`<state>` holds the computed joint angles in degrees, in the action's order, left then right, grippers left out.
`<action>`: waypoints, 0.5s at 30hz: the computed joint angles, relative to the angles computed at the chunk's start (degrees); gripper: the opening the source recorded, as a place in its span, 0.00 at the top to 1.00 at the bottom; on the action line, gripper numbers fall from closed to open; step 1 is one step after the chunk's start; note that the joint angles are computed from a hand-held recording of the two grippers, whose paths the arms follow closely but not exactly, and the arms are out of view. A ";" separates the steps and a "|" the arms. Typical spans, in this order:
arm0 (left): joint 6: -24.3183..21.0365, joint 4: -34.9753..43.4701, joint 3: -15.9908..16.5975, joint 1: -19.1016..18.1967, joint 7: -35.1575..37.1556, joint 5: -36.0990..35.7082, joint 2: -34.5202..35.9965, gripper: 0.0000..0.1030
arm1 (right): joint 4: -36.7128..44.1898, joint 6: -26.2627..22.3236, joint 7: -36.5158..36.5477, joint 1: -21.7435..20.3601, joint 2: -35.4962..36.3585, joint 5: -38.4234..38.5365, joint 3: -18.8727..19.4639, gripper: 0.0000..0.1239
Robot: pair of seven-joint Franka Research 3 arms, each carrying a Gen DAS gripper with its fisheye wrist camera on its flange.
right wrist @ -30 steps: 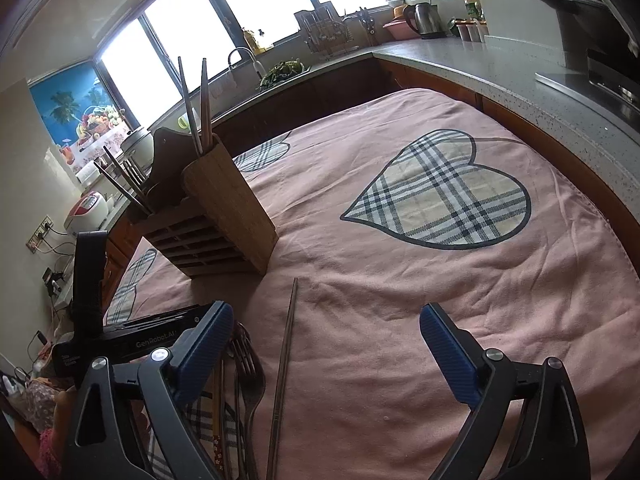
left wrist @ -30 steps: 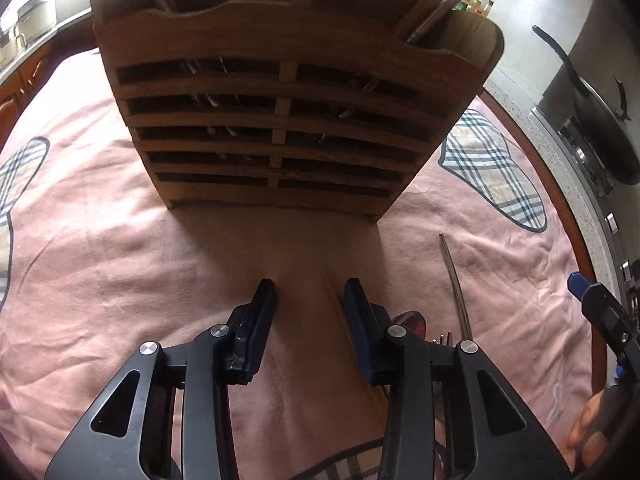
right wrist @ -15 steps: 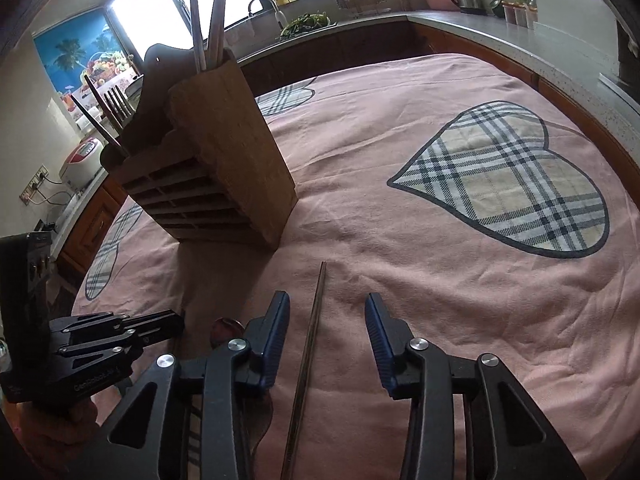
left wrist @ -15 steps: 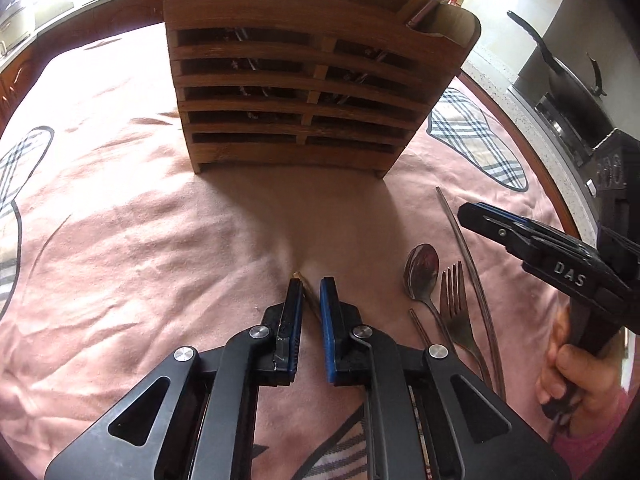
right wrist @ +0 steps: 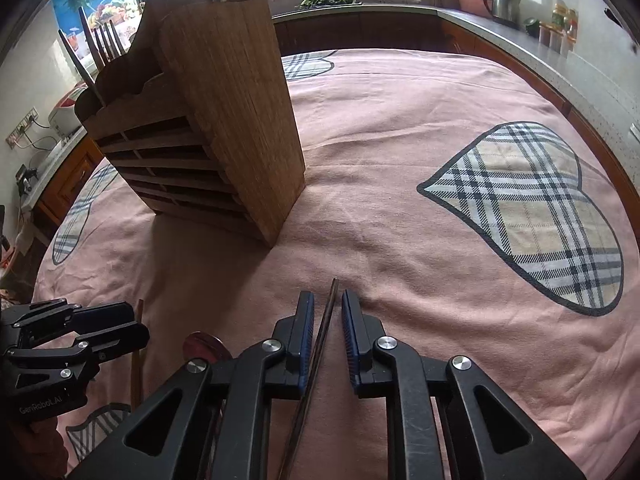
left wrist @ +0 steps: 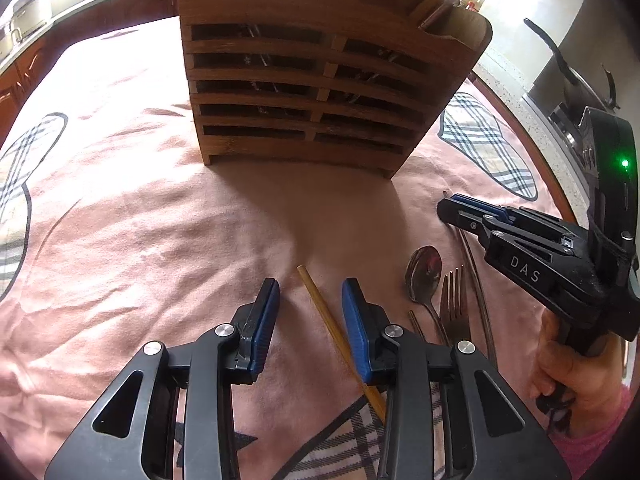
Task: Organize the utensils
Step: 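Close the left gripper on a wooden chopstick while the right grasps a steel chopstick, then lift both chopsticks and carry them above the wooden utensil holder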
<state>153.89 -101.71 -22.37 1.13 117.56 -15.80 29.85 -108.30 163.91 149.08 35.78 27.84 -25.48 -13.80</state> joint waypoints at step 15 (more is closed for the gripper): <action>2.18 -3.74 -3.57 4.07 4.80 -1.59 -3.18 0.96 | -8.20 7.05 9.27 5.88 -7.19 -5.96 -6.54 0.97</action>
